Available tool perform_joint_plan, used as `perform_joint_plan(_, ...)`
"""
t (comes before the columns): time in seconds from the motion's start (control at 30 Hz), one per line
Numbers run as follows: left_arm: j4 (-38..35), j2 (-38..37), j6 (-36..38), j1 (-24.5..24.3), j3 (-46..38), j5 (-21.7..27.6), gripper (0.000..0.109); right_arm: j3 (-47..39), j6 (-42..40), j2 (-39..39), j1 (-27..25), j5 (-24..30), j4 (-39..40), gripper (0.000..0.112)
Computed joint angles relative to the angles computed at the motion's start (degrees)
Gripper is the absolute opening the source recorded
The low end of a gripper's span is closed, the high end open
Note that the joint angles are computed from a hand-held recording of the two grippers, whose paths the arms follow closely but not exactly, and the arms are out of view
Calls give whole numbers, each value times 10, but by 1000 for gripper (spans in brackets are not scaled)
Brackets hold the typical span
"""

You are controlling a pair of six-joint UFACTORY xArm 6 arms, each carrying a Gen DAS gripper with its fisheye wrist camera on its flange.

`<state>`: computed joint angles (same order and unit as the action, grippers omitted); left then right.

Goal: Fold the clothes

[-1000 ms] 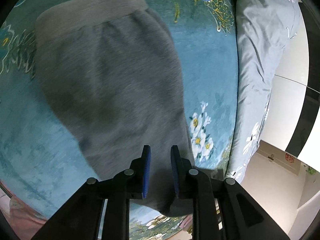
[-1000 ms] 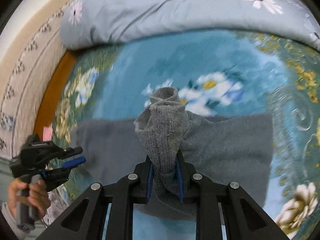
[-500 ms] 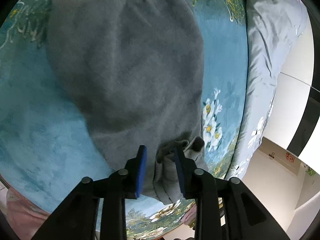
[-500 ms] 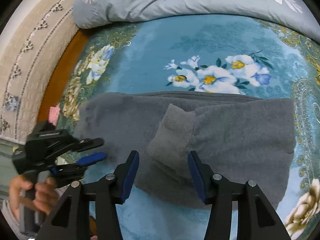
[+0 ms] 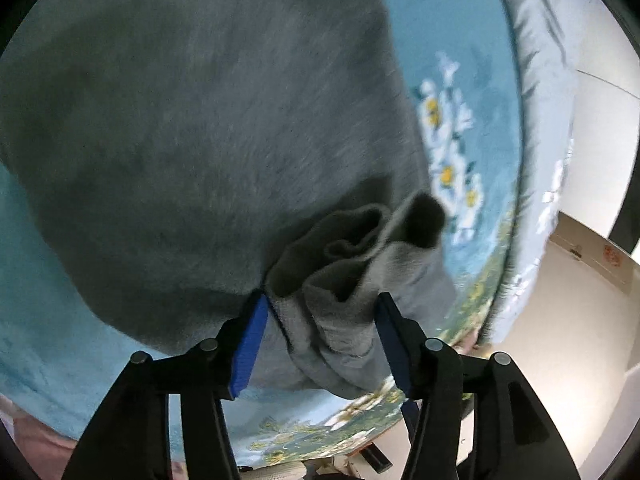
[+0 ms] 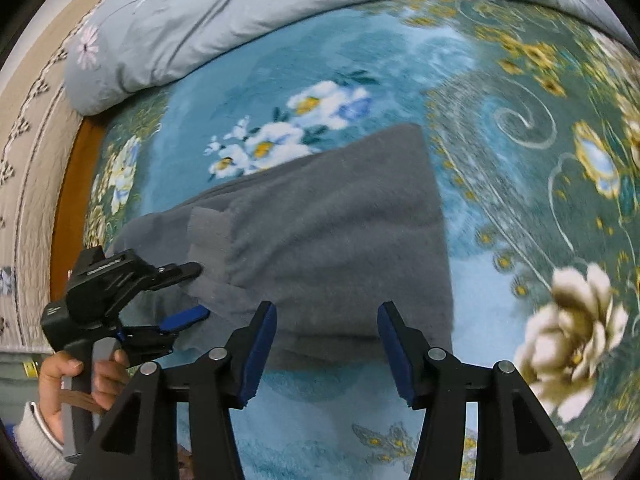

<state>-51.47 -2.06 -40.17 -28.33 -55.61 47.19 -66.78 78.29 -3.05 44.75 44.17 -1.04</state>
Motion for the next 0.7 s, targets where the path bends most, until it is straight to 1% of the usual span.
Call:
perform_joint_plan(0.1, -5, 0, -17, -10, 7, -21, 55, 14, 20, -9, 4, -11, 3, 56)
perform_joint_plan(0.17, -10, -12, -26, -11, 15, -28, 43, 14, 22, -8, 5, -15, 5, 56)
perform_joint_plan(0.2, -12, -15, -29, -12, 16, -31, 34, 11, 20, -6, 6, -15, 7, 56)
perform_joint_plan(0.23, -3, -15, -32, -13, 11, -28, 27, 8, 17, -3, 5, -15, 10, 56)
perform_joint_plan(0.3, 25, -9, -25, -12, -7, -13, 20, 2, 13, 2, 4, -19, 12, 56)
perform_joint_plan(0.37, 65, -3, -5, -13, -34, 7, 18, -1, 10, 7, 1, -26, 17, 56)
perform_joint_plan(0.4, 70, -8, 11, -15, -39, 3, 17, -3, 10, 9, 0, -28, 18, 56)
perform_joint_plan(0.5, 41, -46, 68, -19, -20, -41, 17, -10, 2, 16, -2, -36, 23, 56)
perform_joint_plan(0.53, 41, -60, 74, -19, -11, -49, 17, -11, -2, 19, -3, -39, 27, 56)
perform_joint_plan(0.63, 55, -76, 58, -11, 16, -38, 18, -15, -32, 32, -4, -50, 59, 56)
perform_joint_plan(0.7, 41, -80, 45, -4, 42, -37, 19, -17, -55, 45, -3, -56, 91, 56)
